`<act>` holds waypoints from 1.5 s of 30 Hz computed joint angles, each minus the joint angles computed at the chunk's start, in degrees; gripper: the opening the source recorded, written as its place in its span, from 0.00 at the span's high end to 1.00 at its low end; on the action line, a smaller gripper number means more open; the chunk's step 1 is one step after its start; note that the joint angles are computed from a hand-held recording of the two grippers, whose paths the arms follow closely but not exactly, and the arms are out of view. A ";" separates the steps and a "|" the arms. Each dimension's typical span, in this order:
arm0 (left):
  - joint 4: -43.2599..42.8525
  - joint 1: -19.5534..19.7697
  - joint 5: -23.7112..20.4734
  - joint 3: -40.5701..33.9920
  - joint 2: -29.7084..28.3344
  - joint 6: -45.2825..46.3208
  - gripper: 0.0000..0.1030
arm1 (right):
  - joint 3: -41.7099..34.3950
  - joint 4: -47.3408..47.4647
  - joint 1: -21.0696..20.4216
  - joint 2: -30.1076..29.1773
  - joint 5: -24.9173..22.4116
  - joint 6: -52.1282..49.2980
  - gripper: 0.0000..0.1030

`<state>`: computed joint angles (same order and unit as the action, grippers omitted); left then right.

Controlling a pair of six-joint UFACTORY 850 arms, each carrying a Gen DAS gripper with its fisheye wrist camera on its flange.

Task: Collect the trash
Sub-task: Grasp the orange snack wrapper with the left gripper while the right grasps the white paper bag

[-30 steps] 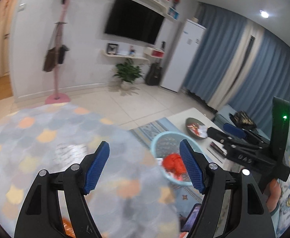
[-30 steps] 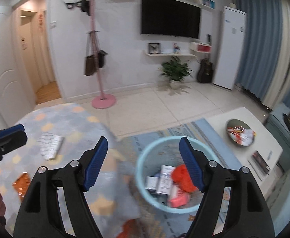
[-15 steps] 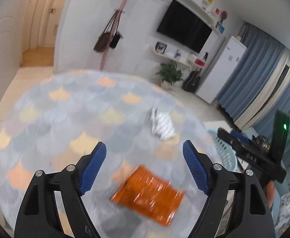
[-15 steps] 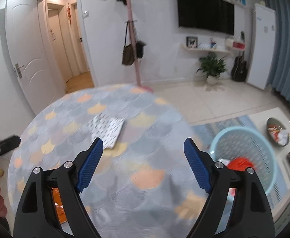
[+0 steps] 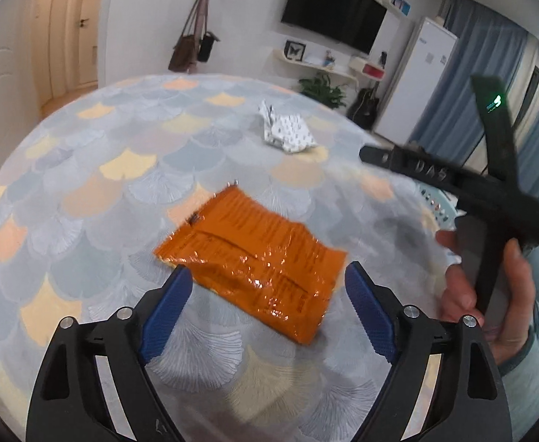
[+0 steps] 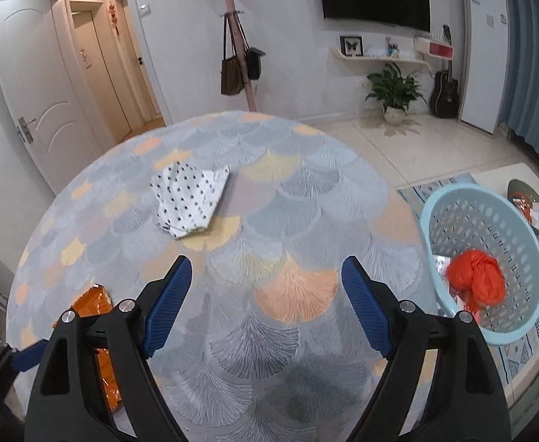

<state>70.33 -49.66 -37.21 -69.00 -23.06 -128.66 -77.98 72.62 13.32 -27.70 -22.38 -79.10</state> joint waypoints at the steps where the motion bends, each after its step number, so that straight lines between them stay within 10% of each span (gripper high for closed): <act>1: 0.63 0.29 1.21 0.21 0.02 -0.54 0.19 | -0.26 -2.35 0.35 -0.28 0.73 2.11 0.23; 7: -0.73 1.27 4.78 -0.05 -0.24 3.72 0.10 | 0.38 -2.74 1.34 0.04 4.08 1.07 0.23; 13: -11.51 0.29 -1.56 -6.36 -4.57 18.28 0.11 | -0.13 -3.39 1.15 -0.38 3.15 1.41 0.23; 18: -13.17 0.07 -7.08 -7.85 -5.41 22.35 0.47 | -0.11 -1.57 0.46 -0.45 1.78 1.22 0.23; 25: -6.95 3.11 1.58 -1.65 -0.48 13.26 0.76 | -1.39 -9.11 1.41 -0.70 2.20 7.91 0.23; 27: -3.76 4.01 4.04 -0.12 0.65 9.56 1.00 | -3.06 -10.49 1.37 -1.35 -1.54 10.04 0.23; 35: 4.87 6.78 9.61 4.12 4.30 -1.24 1.00 | -9.50 -16.58 3.89 -3.50 -2.70 16.17 0.23; 37: 4.50 7.12 9.18 3.89 4.30 -1.26 0.89 | -11.13 -17.27 4.12 -4.57 -3.24 18.07 0.23; 39: 3.55 7.47 7.99 2.65 3.54 0.37 0.31 | -12.14 -16.24 4.00 -5.43 -3.76 18.85 0.23; 40: 1.98 7.90 7.97 1.94 3.06 1.98 0.20 | -12.24 -15.80 3.85 -5.62 -3.92 19.02 0.23; 45: -11.23 9.77 9.35 -5.22 -2.26 14.21 0.17 | -12.22 -15.86 3.09 -6.26 -4.08 20.61 0.23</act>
<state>59.10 -39.89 -27.86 -74.22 -25.32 -114.46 -90.20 56.76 16.41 -33.96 -26.45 -58.48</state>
